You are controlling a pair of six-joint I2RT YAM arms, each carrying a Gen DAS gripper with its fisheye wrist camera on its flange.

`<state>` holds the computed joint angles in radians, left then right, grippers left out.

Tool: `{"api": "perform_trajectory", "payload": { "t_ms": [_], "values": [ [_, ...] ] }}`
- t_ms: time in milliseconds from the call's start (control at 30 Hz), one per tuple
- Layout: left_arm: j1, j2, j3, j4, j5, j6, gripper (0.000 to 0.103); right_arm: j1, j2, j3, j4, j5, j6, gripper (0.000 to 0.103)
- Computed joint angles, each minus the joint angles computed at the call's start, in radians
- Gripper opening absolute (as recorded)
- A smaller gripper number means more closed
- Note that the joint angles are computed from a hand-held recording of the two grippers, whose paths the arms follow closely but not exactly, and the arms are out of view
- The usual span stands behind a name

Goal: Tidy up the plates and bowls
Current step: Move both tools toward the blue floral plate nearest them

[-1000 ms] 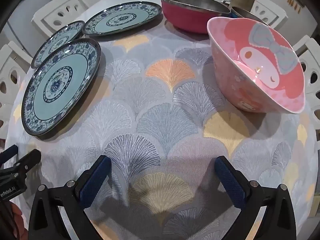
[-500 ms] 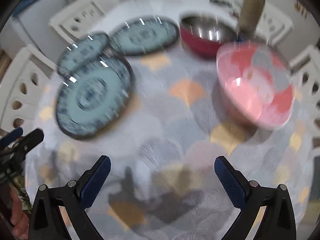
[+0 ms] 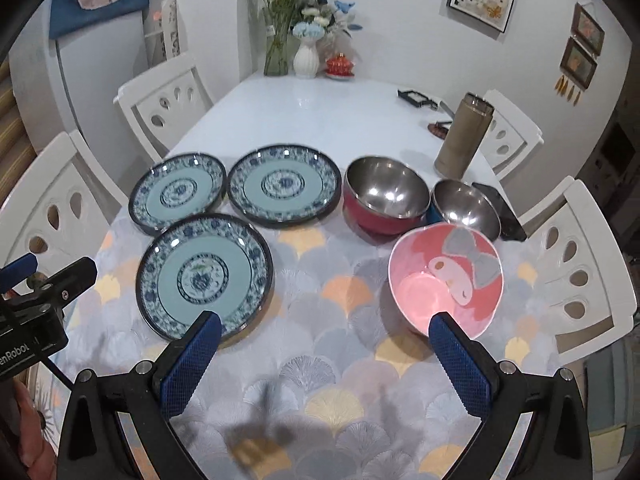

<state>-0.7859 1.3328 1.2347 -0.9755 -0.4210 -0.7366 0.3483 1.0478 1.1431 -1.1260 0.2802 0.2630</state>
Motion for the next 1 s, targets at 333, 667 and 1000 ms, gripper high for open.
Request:
{"api": "perform_trajectory", "payload": {
  "t_ms": [333,667,1000],
  "values": [
    [0.001,-0.005,-0.004,0.002,0.016,0.008,0.103,-0.043,0.005,-0.016,0.005,-0.052,-0.022,0.103],
    [0.023,0.001,-0.005,0.008,0.042,0.009,0.103,-0.048,0.024,-0.01,0.002,-0.069,-0.027,0.103],
    [0.082,-0.011,-0.03,0.034,0.088,0.032,0.103,-0.071,0.04,-0.023,0.021,-0.108,-0.051,0.103]
  ]
}}
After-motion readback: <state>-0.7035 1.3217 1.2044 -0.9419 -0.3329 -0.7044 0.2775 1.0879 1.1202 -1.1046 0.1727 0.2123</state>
